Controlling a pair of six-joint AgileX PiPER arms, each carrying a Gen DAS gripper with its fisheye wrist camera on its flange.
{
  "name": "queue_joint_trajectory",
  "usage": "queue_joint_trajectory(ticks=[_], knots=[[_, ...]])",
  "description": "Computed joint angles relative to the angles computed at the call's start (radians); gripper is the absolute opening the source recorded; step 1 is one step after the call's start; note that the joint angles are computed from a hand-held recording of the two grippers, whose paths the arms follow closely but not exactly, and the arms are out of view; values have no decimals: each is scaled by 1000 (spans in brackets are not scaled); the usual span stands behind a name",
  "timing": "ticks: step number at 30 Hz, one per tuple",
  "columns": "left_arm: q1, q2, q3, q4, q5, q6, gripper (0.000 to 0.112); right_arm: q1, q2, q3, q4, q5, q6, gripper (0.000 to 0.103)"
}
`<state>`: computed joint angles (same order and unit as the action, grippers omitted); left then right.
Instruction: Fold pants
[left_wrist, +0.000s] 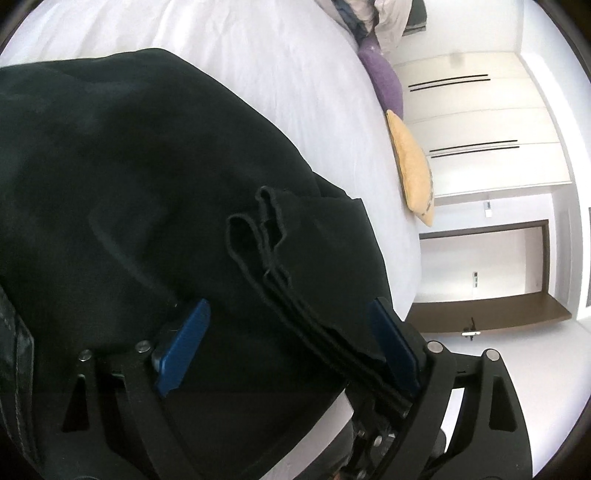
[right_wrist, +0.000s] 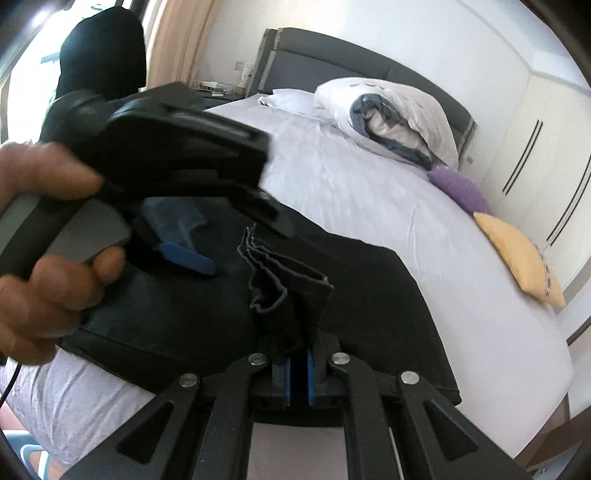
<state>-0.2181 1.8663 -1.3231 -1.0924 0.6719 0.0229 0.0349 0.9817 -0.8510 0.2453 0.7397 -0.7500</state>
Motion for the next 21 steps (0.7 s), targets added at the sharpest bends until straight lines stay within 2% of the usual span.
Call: queue_joint_trajectory(ticks=[1, 3, 5, 11, 13, 16, 21], knots=[[4, 11, -25, 30, 19, -24, 82, 17, -7, 5, -18, -5, 16, 7], [14, 31, -63, 56, 59, -35, 67, 39, -23, 15, -39, -10, 29, 7], [26, 59, -99, 77, 106, -48, 28, 65, -37, 23, -68, -15, 51, 7], [68, 81, -182, 179, 216, -61, 8, 137, -60, 39, -132, -21, 115, 7], [87, 85, -245, 248, 277, -54, 6, 177, -68, 38, -155, -19, 144, 7], [108, 68, -292, 355, 325, -59, 6, 274, -85, 37, -221, -20, 227, 7], [162, 38, -298, 459, 366, -65, 6, 509, -76, 48, -404, -16, 438, 7]])
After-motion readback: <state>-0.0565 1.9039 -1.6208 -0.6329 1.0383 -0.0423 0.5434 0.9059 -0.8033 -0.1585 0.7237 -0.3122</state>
